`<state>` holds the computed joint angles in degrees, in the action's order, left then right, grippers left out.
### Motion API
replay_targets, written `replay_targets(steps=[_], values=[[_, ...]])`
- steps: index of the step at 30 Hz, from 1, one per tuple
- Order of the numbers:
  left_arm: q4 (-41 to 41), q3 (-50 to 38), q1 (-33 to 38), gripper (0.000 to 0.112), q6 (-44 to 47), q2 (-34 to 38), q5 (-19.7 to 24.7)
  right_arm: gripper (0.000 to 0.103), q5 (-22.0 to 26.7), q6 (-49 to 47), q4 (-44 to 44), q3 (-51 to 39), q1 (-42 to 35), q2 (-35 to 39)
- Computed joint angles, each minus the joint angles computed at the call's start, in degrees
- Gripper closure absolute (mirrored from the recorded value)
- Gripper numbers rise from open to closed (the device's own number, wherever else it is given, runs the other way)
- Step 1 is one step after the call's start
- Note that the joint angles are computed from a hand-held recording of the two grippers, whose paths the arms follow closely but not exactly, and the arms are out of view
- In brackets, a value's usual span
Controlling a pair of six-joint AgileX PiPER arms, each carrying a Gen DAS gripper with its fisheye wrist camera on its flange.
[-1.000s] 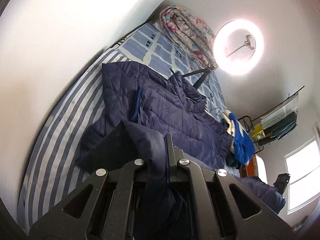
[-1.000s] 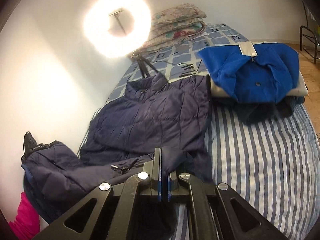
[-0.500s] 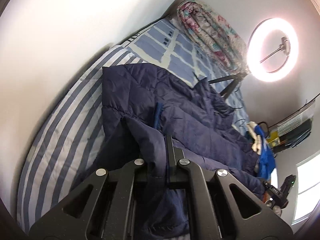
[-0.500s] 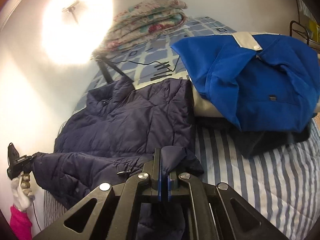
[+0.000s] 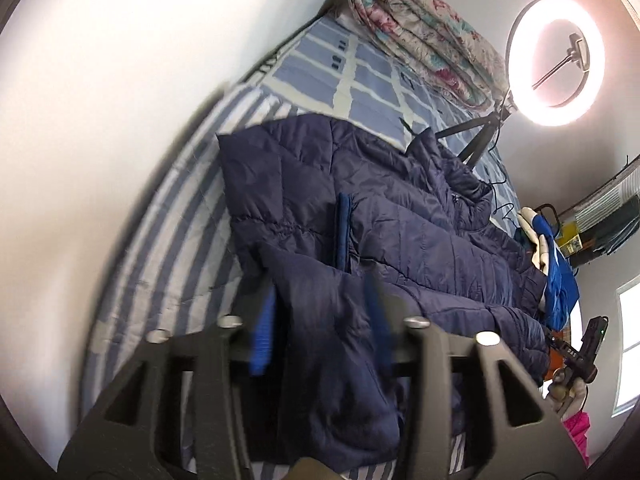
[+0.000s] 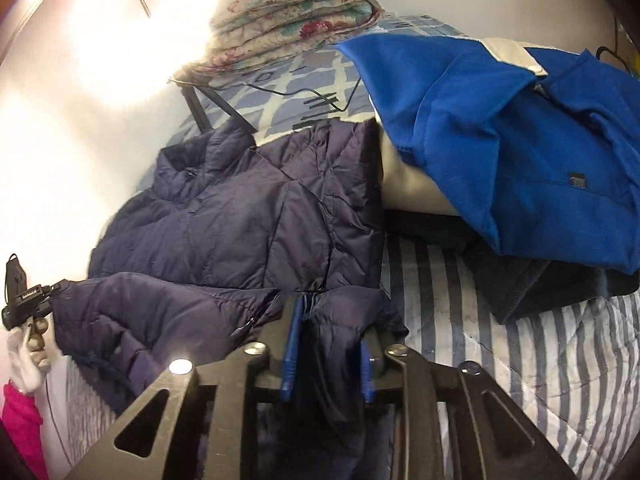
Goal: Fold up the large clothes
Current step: 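Lift the hem with both grippers and fold it over toward the collar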
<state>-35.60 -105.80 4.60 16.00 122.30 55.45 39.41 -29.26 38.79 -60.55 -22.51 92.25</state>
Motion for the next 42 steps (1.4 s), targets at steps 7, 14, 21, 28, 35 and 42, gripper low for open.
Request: replay_targets(steps=[7,14,21,28,35,42], values=[[-5.26,8.66,4.54,0.061,4.82,-7.38,3.64,0.052,10.52,-9.12,7.03,5.56,-7.57,-8.54],[-8.94,21.44,5.91,0.061,10.74,-11.55,2.90,0.049,14.25,-12.22,9.39,12.63,-10.16,-13.12],[-10.70,23.36,5.74,0.061,11.71,-10.32,2.07,0.049,12.97,-12.02,10.65,13.57,-9.34,-11.67],[-13.35,23.38,5.80,0.061,12.85,-8.65,1.83,0.051,12.11,-13.18,12.17,14.46,-9.11,-9.39],[-15.51,23.59,4.80,0.105,14.03,-10.93,1.28,0.099,12.58,-12.53,11.99,12.44,-7.14,-10.74],[-17.25,13.11,4.60,0.107,7.92,-9.07,2.54,0.101,11.23,-7.60,11.96,3.22,-6.34,-11.87]])
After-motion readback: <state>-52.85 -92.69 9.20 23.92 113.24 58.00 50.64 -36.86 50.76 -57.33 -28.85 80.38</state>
